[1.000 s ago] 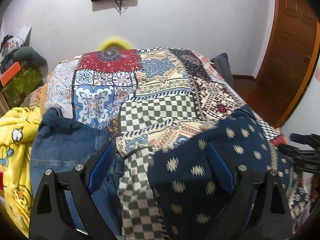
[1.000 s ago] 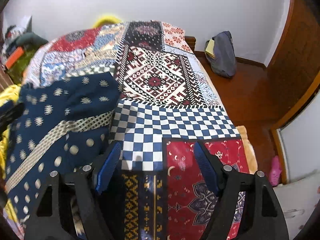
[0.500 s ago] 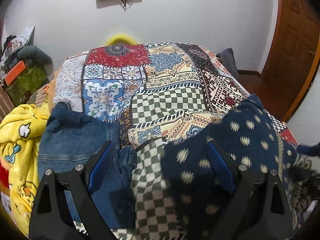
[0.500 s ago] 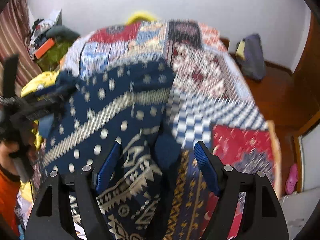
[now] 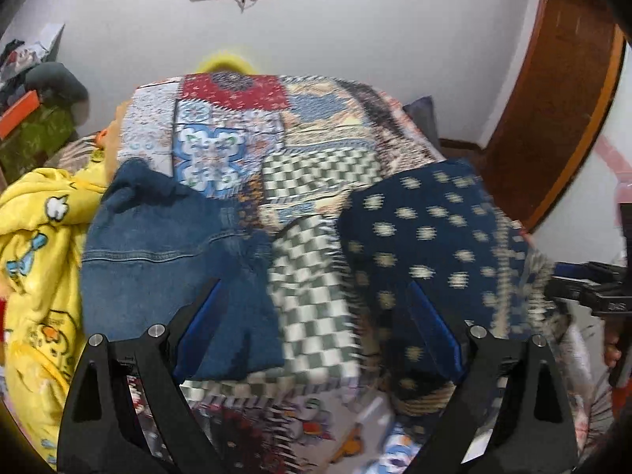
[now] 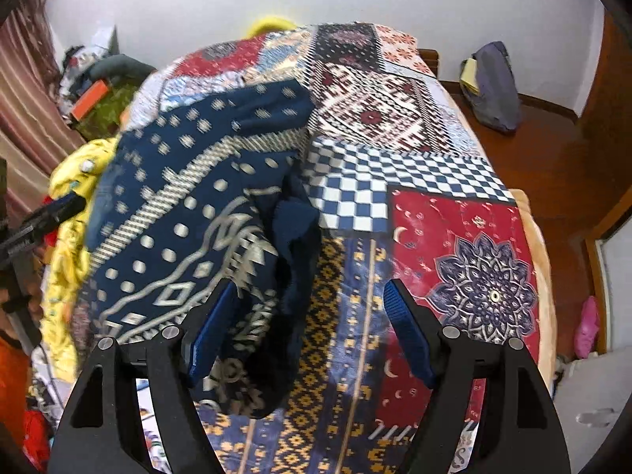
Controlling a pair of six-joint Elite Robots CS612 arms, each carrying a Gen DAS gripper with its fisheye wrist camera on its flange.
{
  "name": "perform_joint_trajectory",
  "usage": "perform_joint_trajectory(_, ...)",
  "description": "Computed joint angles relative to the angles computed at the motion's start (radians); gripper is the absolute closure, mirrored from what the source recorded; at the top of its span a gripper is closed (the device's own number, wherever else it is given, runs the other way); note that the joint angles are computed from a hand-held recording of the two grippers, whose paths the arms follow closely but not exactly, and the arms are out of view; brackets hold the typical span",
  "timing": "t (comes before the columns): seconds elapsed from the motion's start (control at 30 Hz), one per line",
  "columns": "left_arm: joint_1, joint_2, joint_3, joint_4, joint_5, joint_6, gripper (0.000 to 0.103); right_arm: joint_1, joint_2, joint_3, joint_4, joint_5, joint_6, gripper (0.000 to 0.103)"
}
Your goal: Fold large clothes
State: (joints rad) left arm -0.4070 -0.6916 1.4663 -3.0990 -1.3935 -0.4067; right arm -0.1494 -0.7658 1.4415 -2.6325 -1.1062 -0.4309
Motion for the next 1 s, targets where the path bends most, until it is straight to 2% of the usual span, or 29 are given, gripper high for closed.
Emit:
perform_joint_trajectory(0.07,0.005,0.002,-0.004,-0.016,-0.067,-0.028,0.011,-0.003,0.005,-0.015,0.030,0.050,0.001,0.030)
perform_joint_trajectory(0.2,0.029,0.042,-0.062,0.000,-0.276,-0.135,0.011,0.003,0.038,-0.074,0.115,0.102,0.015,0.030)
perform_joint_trajectory(0.37,0.044,0.106,-0.154,0.083,-0.407,-0.215,0.011,0.013,0.105,-0.183,0.295,0.143,-0.001,0.030)
perform_joint_trajectory(0.43,0.052,0.131,-0.184,0.075,-0.457,-0.251,0.010,0.012,0.124,-0.216,0.355,0.176,-0.013,0.030)
perform_joint_trajectory(0.57,0.054,0.164,-0.235,0.091,-0.467,-0.256,0.006,0.013,0.157,-0.270,0.424,0.218,-0.011,0.028)
perform_joint_trajectory(0.77,0.064,0.194,-0.276,0.099,-0.511,-0.273,0.003,0.015,0.200,-0.333,0.481,0.257,0.001,0.019)
perform_joint_trajectory(0.9,0.080,0.230,-0.307,0.067,-0.600,-0.366,0.002,0.012,0.199,-0.327,0.473,0.279,0.006,0.015)
perform_joint_trajectory(1.0,0.079,0.236,-0.317,0.069,-0.599,-0.355,0.002,0.016,0.189,-0.312,0.451,0.265,0.003,0.016)
